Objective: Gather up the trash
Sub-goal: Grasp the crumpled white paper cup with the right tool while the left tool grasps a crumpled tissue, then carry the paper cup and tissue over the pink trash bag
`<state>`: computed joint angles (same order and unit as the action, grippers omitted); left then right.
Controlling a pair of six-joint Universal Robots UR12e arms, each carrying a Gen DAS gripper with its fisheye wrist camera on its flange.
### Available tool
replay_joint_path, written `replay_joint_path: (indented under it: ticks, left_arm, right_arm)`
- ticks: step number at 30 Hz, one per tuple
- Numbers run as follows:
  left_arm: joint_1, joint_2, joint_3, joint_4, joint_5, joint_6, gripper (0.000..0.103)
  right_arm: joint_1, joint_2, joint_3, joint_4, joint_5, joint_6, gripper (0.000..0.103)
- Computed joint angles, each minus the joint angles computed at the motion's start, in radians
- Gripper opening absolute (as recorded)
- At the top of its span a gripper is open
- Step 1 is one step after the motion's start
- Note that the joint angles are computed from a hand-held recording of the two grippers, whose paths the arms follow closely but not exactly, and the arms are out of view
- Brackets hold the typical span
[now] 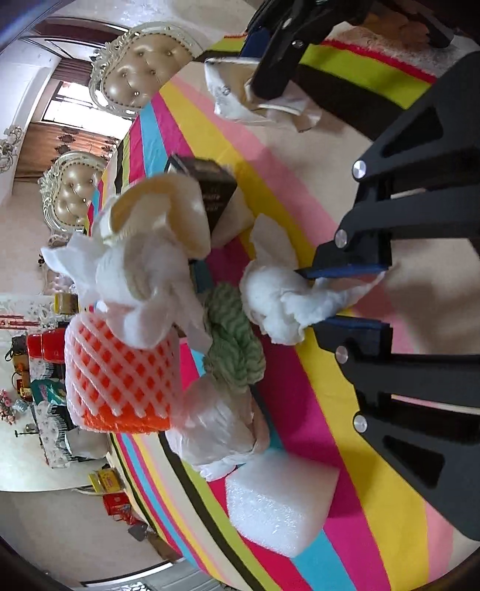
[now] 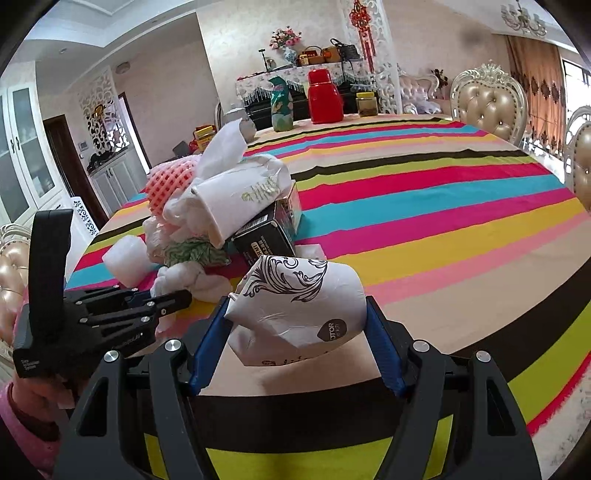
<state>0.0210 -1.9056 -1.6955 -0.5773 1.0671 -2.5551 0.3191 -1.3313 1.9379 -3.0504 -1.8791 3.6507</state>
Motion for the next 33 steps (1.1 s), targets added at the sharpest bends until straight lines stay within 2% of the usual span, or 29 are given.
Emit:
replay_joint_path:
  ticks: [3, 10, 24, 33]
  left_arm:
    - [0.009, 0.012, -0.012, -0.01, -0.028, 0.01, 0.017]
    - [0.029, 0.042, -0.054, 0.03, -0.077, 0.009, 0.017]
    - [0.132, 0.065, -0.095, 0.124, -0.155, -0.044, 0.017]
    - [0.196, 0.083, -0.122, 0.197, -0.192, -0.098, 0.017]
  right_arm:
    - [0.006, -0.005, 0.003, 0.004, -0.017, -0.004, 0.067]
    - [0.024, -0.01, -0.005, 0.029, -0.054, 0.0, 0.067]
    - [0.075, 0.057, -0.103, 0.051, -0.054, -0.063, 0.067]
    - [0.104, 0.099, -0.158, 0.015, -0.048, -0.107, 0.067]
